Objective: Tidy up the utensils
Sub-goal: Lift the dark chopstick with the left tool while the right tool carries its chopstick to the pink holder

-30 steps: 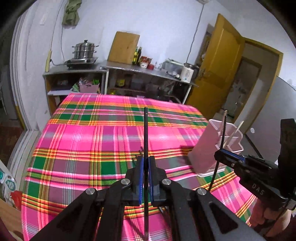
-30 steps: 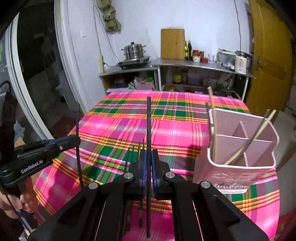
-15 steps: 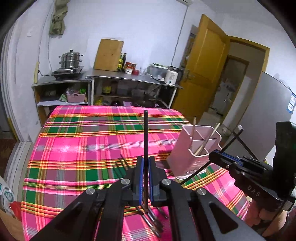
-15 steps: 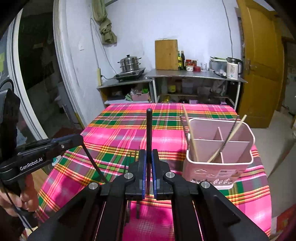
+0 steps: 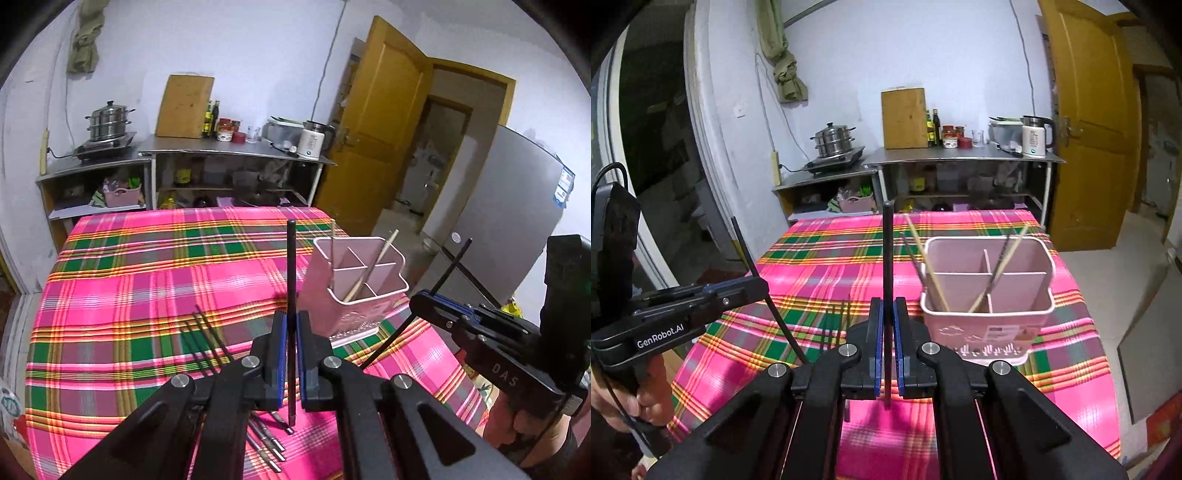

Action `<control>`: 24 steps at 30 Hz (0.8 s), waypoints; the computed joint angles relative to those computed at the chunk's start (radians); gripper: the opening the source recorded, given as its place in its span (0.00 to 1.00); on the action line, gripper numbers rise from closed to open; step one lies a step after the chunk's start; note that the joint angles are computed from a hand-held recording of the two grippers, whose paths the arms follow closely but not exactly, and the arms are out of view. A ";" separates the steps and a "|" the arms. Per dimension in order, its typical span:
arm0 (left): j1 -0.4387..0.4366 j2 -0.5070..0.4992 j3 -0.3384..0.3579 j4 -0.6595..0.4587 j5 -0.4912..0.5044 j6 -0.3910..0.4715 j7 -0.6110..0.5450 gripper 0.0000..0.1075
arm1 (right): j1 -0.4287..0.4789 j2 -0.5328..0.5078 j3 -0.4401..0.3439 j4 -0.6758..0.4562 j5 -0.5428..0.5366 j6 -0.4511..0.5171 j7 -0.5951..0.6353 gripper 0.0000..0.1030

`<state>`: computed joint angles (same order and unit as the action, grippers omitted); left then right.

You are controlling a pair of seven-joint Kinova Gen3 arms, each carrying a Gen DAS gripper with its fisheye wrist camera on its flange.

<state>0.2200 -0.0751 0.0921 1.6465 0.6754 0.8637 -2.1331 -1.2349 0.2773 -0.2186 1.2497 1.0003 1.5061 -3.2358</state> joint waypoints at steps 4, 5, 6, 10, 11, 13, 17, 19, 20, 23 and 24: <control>0.012 0.011 0.014 -0.004 -0.005 -0.003 0.006 0.04 | -0.006 -0.020 -0.007 0.024 0.001 0.019 -0.028 0.05; 0.015 0.014 0.018 -0.006 -0.007 -0.003 0.009 0.04 | -0.004 -0.023 -0.010 0.026 0.002 0.025 -0.032 0.05; 0.018 0.019 0.021 -0.009 -0.008 -0.002 0.011 0.04 | -0.004 -0.025 -0.013 0.028 0.003 0.029 -0.035 0.05; 0.029 0.043 0.037 -0.037 -0.019 0.003 0.031 0.04 | 0.001 -0.036 -0.024 0.031 0.010 0.052 -0.044 0.05; 0.032 0.049 0.042 -0.048 -0.022 0.004 0.035 0.04 | 0.000 -0.037 -0.026 0.031 0.012 0.058 -0.045 0.05; 0.037 0.059 0.050 -0.070 -0.025 0.005 0.043 0.04 | 0.003 -0.045 -0.029 0.031 0.019 0.070 -0.043 0.05; 0.048 0.080 0.066 -0.120 -0.027 0.006 0.052 0.04 | 0.010 -0.056 -0.035 0.020 0.039 0.095 -0.029 0.05; 0.052 0.090 0.073 -0.149 -0.028 0.006 0.061 0.04 | 0.013 -0.061 -0.037 0.015 0.053 0.107 -0.021 0.05; 0.055 0.095 0.077 -0.166 -0.028 0.007 0.065 0.04 | 0.014 -0.064 -0.038 0.010 0.062 0.114 -0.014 0.05; 0.063 0.116 0.089 -0.218 -0.033 0.003 0.080 0.04 | 0.023 -0.073 -0.039 -0.003 0.085 0.124 0.006 0.05; 0.066 0.123 0.093 -0.233 -0.036 -0.001 0.086 0.04 | 0.026 -0.074 -0.040 -0.008 0.091 0.127 0.014 0.05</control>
